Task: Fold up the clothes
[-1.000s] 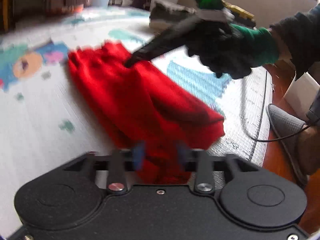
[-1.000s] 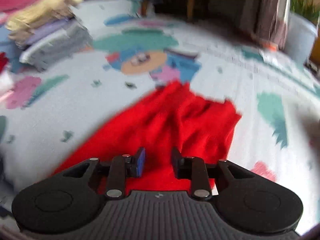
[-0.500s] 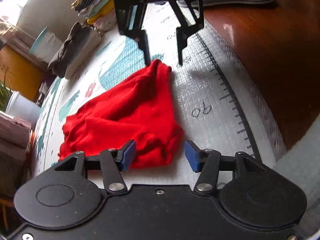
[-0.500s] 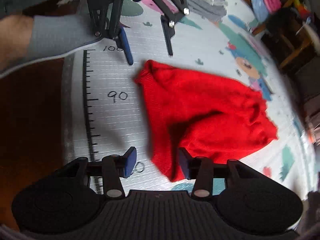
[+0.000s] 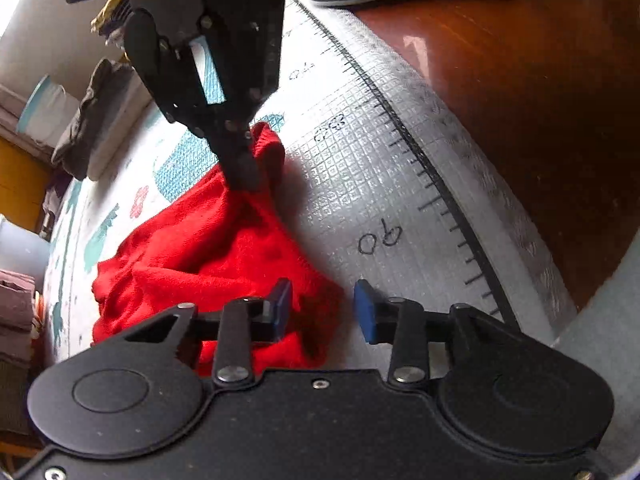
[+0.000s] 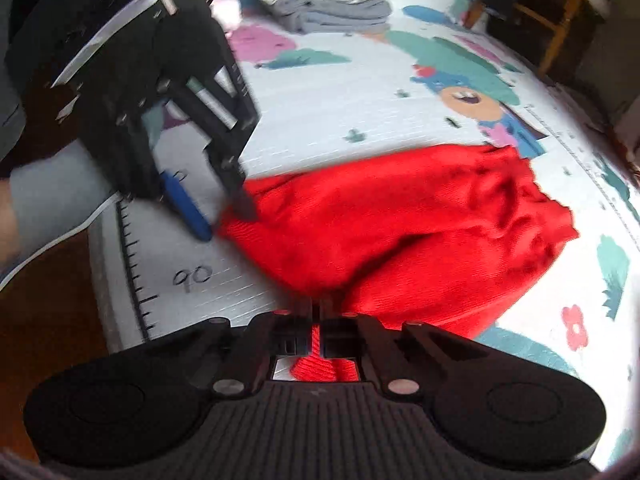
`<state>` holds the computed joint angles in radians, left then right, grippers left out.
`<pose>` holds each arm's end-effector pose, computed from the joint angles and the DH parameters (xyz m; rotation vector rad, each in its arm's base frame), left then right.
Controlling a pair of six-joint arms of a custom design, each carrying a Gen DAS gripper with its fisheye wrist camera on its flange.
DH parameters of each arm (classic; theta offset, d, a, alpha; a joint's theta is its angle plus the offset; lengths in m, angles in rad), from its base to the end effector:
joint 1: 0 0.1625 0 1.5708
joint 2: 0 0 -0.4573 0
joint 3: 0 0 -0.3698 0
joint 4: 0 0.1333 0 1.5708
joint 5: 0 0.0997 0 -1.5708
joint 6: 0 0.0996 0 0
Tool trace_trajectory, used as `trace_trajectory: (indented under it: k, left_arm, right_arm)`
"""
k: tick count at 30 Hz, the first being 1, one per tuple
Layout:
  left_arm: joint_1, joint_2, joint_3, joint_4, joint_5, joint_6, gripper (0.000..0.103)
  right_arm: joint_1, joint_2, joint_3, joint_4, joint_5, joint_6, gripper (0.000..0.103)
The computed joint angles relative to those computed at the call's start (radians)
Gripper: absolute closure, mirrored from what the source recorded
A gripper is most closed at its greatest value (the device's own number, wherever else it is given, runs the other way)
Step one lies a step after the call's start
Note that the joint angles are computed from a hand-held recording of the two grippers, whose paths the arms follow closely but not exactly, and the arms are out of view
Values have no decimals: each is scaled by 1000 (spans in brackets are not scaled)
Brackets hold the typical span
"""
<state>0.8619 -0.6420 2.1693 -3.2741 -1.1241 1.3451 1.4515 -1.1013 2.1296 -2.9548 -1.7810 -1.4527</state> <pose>-0.1892 -0.4915 -0.0041 2.2517 1.4238 -0.0340 0.0492 -0.5349 0.1970 1.6535 -2.1853 0.1435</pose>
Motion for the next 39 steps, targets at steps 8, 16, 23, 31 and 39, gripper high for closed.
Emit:
trace_trajectory:
  k: [8, 16, 23, 31, 39]
  left_arm:
    - [3, -29, -19, 5, -28, -230, 94]
    - [51, -103, -86, 62, -157, -483, 94]
    - [73, -116, -103, 94, -193, -571, 94]
    - [38, -153, -69, 259, -195, -535, 96]
    - [61, -201, -184, 378, -292, -618, 96]
  right_arm:
    - [-32, -46, 88, -94, 32, -198, 35]
    - [-56, 16, 158, -344, 25, -435, 35]
    - [-56, 76, 148, -442, 50, -543, 65]
    - [15, 4, 26, -74, -52, -299, 84]
    - [102, -63, -210, 483, -132, 32, 84]
